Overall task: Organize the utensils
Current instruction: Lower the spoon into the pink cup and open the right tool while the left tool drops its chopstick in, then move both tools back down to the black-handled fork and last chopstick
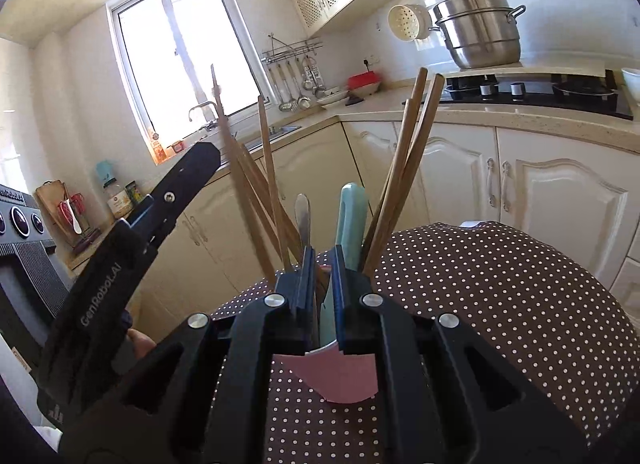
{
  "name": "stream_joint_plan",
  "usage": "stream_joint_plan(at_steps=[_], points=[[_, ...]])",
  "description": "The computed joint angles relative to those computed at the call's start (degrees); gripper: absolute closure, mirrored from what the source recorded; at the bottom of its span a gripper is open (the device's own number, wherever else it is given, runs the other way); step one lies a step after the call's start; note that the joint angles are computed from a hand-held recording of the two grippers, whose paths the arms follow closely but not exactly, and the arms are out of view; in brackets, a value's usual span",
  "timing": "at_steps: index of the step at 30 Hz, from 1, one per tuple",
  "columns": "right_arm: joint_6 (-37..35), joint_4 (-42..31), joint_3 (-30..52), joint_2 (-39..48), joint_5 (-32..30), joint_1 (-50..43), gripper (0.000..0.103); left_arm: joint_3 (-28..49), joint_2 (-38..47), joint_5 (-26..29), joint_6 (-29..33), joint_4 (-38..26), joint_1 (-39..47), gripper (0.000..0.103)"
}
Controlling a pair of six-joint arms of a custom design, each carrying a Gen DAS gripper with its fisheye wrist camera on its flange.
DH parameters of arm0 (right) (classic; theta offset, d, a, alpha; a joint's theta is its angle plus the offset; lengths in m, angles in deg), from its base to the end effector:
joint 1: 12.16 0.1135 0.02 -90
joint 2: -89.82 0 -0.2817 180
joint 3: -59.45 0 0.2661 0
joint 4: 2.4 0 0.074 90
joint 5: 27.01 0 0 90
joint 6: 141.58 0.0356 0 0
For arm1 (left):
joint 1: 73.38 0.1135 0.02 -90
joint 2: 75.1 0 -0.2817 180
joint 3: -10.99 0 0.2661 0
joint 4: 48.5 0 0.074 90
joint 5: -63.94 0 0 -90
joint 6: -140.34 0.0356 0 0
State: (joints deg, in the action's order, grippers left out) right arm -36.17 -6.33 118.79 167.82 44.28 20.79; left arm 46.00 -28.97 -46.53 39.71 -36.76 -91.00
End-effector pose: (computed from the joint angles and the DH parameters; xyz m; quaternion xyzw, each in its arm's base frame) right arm 0.2564 0.1798 0.2625 -0.2143 0.7975 0.3476 0.4441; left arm 0.1879 -0.0466 0.2664 -0.0839 0.6985 -0.0495 0.7090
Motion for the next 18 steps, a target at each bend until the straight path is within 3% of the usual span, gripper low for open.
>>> stream_joint_plan(at_steps=[1, 2, 11, 18], points=[[0.1, -0.3, -0.3, -0.6, 0.4, 0.2, 0.093, 0.1, -0.9, -0.3, -0.1, -1.6, -0.4, 0.073], [0.2, -0.7, -0.6, -1.4, 0.8, 0.4, 0.093, 0.0, -1.8, -1.4, -0.1, -2.5, -1.2, 0.069], [0.8, -5.3, -3.1, -9.5, 6.6, 4.4, 0.093, 0.4, -12.1, -9.3, -1.0, -16.1, -9.8, 0.061], [1.1, -10.3, -4.7, -15.0, 11.8, 8.7, 0.093, 3.2, -19.8, -16.9, -4.8, -32.2, -17.8, 0.054]])
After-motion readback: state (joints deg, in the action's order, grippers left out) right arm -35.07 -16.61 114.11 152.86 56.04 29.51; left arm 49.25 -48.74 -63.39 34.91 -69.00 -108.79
